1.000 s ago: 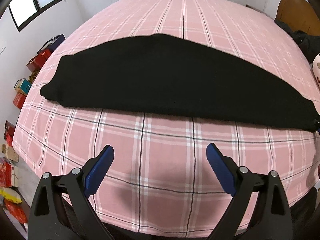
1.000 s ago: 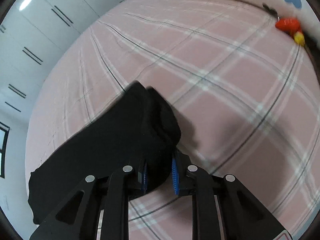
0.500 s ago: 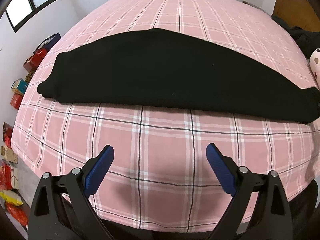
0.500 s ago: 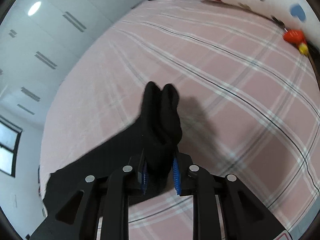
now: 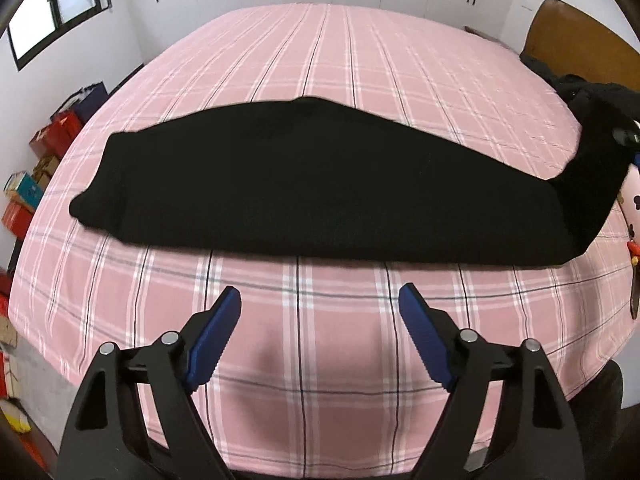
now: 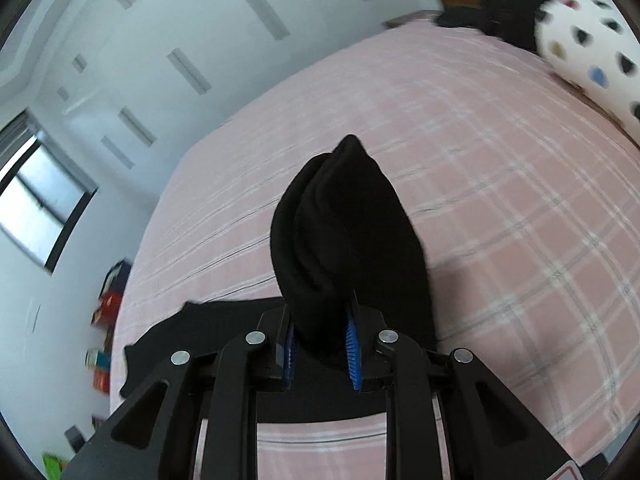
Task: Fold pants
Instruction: 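Grasp the leg hems of the folded pants with the right gripper, then lift the hems with the right gripper and fold them toward the waistband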
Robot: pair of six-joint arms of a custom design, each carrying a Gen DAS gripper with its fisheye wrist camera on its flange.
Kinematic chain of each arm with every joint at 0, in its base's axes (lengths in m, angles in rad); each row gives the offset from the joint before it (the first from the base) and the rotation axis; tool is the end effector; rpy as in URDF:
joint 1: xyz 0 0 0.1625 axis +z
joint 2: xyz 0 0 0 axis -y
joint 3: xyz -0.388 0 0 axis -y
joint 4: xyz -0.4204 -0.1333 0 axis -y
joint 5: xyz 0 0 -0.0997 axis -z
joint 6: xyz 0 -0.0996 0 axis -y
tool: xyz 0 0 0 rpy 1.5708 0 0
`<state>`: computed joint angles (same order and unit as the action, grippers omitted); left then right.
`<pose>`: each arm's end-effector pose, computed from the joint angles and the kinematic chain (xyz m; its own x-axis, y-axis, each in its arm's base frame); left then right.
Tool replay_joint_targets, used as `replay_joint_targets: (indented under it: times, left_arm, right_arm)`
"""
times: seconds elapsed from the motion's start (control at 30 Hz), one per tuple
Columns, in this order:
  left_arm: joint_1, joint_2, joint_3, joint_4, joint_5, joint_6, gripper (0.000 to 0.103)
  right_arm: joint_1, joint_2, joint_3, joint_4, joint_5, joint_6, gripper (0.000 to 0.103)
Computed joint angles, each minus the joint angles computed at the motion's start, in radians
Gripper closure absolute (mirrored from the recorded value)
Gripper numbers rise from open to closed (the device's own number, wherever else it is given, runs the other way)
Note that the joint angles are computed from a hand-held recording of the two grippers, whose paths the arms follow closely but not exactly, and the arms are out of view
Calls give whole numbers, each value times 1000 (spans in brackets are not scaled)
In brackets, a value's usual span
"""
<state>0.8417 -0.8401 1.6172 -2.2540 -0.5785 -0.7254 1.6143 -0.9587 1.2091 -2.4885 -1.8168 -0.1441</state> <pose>-0.2733 -0.6312 0.0931 -0.7060 -0.1762 -0.6859 0.2604 0.8361 -0.4829 0.1424 -0.7629 0.3617 -0.9605 -0.0054 0.2782 -0.1739 0.7922 -0.5850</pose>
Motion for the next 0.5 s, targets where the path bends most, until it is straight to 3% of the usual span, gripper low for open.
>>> replay_joint_targets:
  times: [0.3, 0.5]
  left_arm:
    - [44, -11, 21, -99, -11, 85, 24]
    - [83, -58, 69, -138, -13, 91, 24]
  right_arm:
    - [131, 181, -84, 90, 19, -44, 84]
    - [184, 308, -146, 133, -14, -63, 84]
